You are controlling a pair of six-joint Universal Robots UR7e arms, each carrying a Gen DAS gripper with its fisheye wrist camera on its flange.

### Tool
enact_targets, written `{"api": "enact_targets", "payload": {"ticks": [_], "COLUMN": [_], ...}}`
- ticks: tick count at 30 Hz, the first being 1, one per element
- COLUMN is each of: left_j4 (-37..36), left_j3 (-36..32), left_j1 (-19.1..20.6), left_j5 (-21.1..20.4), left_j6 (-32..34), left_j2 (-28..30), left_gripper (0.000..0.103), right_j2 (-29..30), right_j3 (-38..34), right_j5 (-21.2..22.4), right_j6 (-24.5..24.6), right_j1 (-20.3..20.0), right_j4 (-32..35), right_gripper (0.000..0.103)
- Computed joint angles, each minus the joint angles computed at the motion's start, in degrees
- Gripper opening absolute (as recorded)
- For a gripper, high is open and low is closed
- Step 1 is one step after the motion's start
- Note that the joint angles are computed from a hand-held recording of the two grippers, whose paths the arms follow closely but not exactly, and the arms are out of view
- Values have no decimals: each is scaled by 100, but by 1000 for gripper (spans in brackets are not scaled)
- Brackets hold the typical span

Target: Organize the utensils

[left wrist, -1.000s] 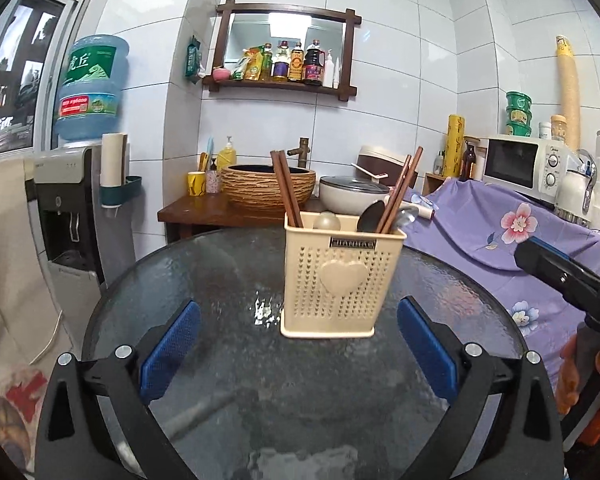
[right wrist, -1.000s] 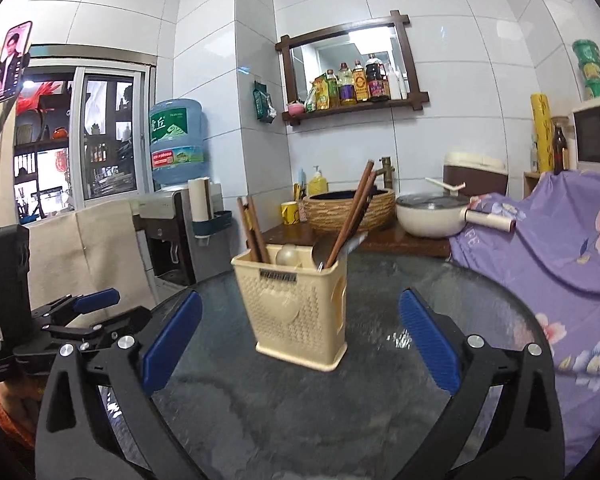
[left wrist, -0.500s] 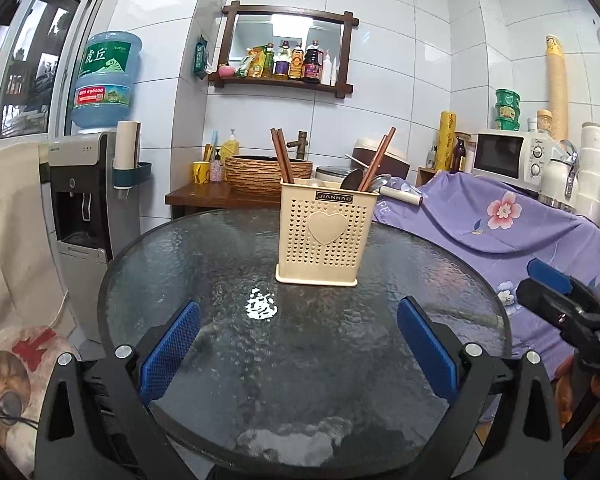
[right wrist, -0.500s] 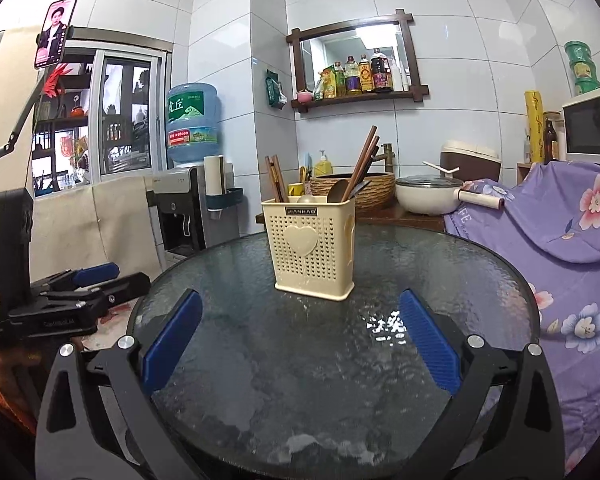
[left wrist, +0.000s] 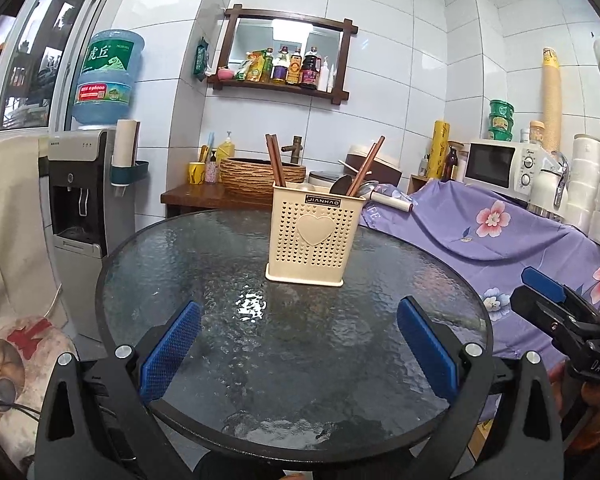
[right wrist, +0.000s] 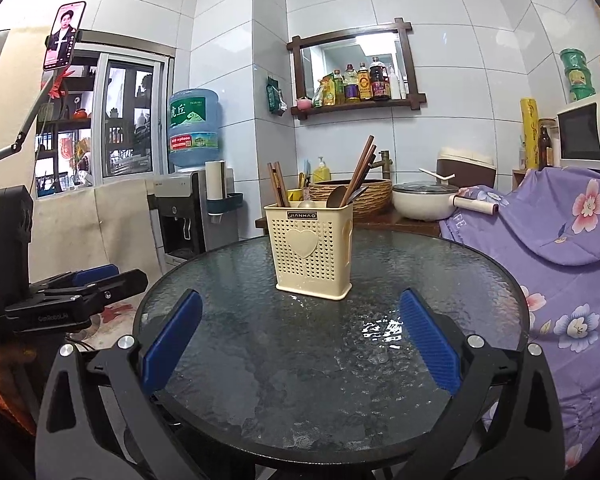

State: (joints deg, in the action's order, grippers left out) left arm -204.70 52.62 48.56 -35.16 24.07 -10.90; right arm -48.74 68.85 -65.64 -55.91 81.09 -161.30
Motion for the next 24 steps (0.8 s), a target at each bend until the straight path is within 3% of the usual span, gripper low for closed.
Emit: {"api": "enact_targets", "payload": {"ticks": [24], "left_j4": [118], "left_j3": [-11], "left_j1": [19], "left_j5": [87], "left_j6": [-52], "left_j2": [-7], "left_gripper": [97], "right_j2": [98], "right_j3": [-168], "right_j5": [-140], "right_j6": [-6], "right_j1": [69], "right_j4": [206], "right_gripper": [97]}}
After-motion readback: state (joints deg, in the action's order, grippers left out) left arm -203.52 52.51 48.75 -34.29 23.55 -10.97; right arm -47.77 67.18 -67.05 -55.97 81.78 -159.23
